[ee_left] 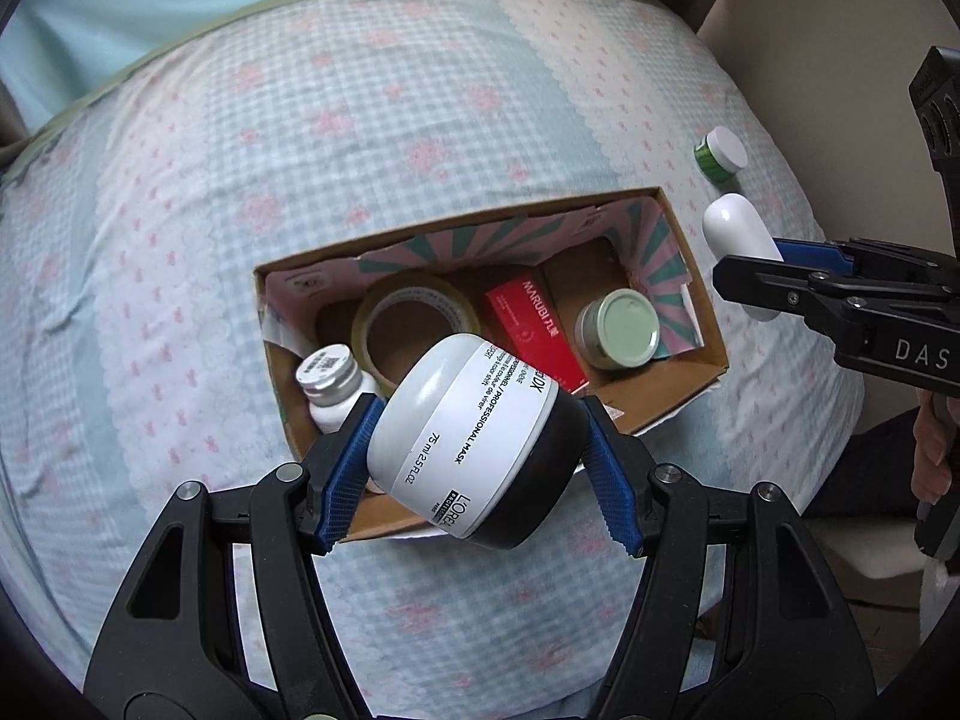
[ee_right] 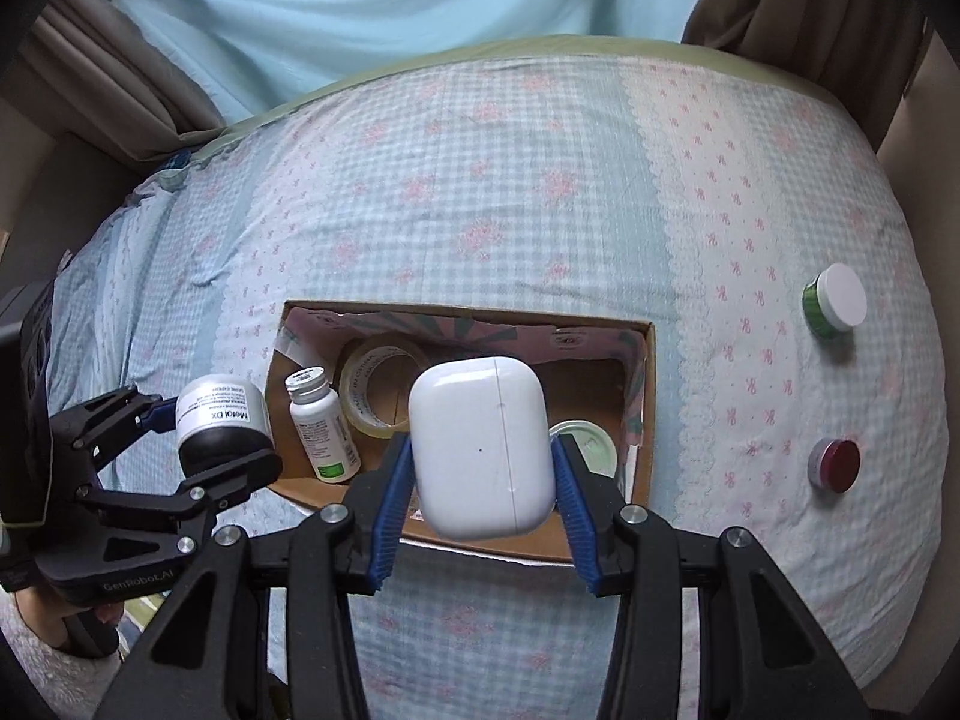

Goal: Organize rigid objects
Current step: 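Carry the jar and earbud case with both grippers over the cardboard box, then lower the jar and earbud case into the box and open both grippers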

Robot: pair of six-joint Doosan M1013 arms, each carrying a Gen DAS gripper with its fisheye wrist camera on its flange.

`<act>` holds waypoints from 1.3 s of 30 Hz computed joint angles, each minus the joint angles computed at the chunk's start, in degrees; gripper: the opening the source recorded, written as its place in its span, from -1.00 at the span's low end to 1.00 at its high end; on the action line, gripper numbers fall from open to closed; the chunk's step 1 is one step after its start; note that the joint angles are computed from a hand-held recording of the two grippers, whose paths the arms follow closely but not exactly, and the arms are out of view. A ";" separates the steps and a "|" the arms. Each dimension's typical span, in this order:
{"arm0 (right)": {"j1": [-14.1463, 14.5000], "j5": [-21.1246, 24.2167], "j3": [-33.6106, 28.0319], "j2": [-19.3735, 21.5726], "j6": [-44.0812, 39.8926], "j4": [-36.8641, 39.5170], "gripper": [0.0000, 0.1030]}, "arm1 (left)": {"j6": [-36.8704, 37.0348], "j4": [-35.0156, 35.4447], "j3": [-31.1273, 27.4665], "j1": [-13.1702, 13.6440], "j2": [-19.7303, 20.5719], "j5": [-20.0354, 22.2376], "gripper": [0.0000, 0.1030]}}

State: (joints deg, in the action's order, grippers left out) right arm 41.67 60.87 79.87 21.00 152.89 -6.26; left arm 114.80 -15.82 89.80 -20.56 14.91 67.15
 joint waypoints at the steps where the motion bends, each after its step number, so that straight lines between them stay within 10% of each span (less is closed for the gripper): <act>1: -0.25 -0.11 0.15 0.37 0.36 0.49 -0.18 | -0.03 0.01 0.14 0.02 0.47 0.24 0.21; 23: -5.96 -5.12 4.35 6.28 -6.81 14.35 -0.17 | -1.73 4.30 2.39 -3.71 6.84 -1.92 0.21; 27: -6.10 -5.58 3.62 6.70 -6.86 13.26 -0.14 | -0.95 4.23 2.11 -4.00 6.37 -2.47 0.99; 31: -6.16 -3.11 2.69 6.96 -6.27 11.42 1.00 | -3.86 5.42 2.10 -3.80 6.19 -1.54 0.99; 39: -5.23 -4.45 3.98 4.96 -4.32 8.62 1.00 | -6.16 5.35 3.16 -2.63 4.06 -2.52 0.99</act>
State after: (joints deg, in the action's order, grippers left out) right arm 36.45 56.42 83.86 25.96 148.57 2.36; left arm 108.64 -10.47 92.96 -23.19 18.97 64.63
